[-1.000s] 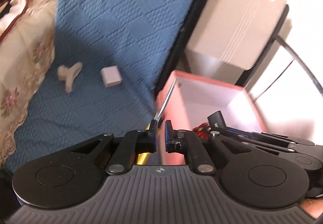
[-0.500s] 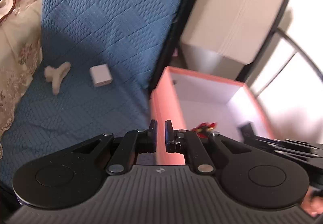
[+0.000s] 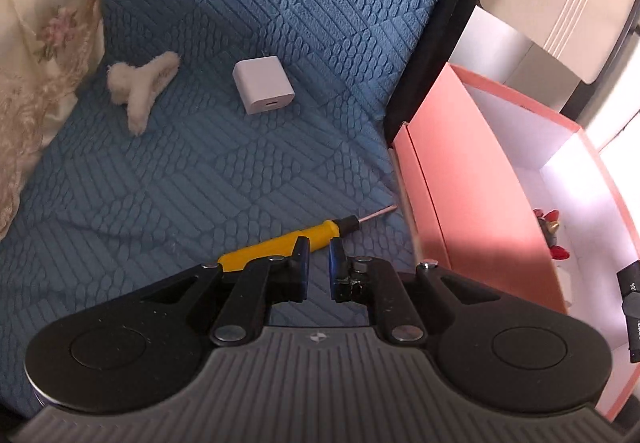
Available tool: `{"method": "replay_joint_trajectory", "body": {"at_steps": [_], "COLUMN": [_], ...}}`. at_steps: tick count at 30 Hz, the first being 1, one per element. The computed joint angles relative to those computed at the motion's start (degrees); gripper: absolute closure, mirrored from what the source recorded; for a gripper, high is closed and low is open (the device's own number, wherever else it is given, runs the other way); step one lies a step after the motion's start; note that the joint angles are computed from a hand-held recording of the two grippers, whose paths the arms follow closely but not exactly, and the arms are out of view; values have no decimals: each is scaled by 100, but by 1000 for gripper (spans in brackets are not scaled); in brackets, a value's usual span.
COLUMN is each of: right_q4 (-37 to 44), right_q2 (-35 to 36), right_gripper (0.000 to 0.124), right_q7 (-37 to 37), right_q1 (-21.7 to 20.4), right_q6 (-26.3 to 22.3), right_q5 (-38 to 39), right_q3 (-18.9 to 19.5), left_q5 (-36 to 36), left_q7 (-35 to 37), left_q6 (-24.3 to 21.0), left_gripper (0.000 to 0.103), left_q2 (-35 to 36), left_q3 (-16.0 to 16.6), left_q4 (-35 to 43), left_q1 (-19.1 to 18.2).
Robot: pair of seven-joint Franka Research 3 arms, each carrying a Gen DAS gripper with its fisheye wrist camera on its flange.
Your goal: Organize rigid objects
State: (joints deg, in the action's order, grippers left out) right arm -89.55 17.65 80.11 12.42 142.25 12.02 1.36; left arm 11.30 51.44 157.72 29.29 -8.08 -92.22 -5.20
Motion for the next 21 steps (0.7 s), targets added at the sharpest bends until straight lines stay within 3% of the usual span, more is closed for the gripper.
{"method": "replay_joint_trajectory", "body": {"at_steps": [2, 4, 5, 6, 12, 16, 19, 21], "right_q4": [71, 190, 259, 320, 597, 720, 780, 791], "right_q2": [73, 175, 228, 273, 482, 594, 650, 662], "right_gripper": [112, 112, 112, 112, 112, 112, 112, 112], "right_q7": [32, 86, 113, 129, 185, 329, 379, 388], "right_q1": [-6, 1, 4, 7, 41, 70, 70, 70], "right_q6": [-43, -102, -141, -176, -335, -451, -512, -530], "right_q5": [-10, -47, -66, -82, -222, -317, -356, -372], "right_q3": [-16, -34, -41, -44, -70, -110, -116, -113], "left_q5": [52, 89, 129, 167, -188, -126, -334, -327], "left_q7": [210, 526, 616, 686, 1652, 1618, 1886, 1918], "left_q6": [-104, -211, -220, -252, -665, -713, -676, -682], "left_gripper": [89, 72, 57, 51, 51, 53, 55, 59], "left_q2": [176, 360, 446, 521, 976, 1051, 1116, 1123], "left_q3": [-34, -80, -54, -28, -300, -91, -289, -247], "left_q4": [266, 544, 653, 759, 1332, 1363, 1334, 1305], "left_q1": [17, 52, 36, 12, 242, 80, 217, 152]}}
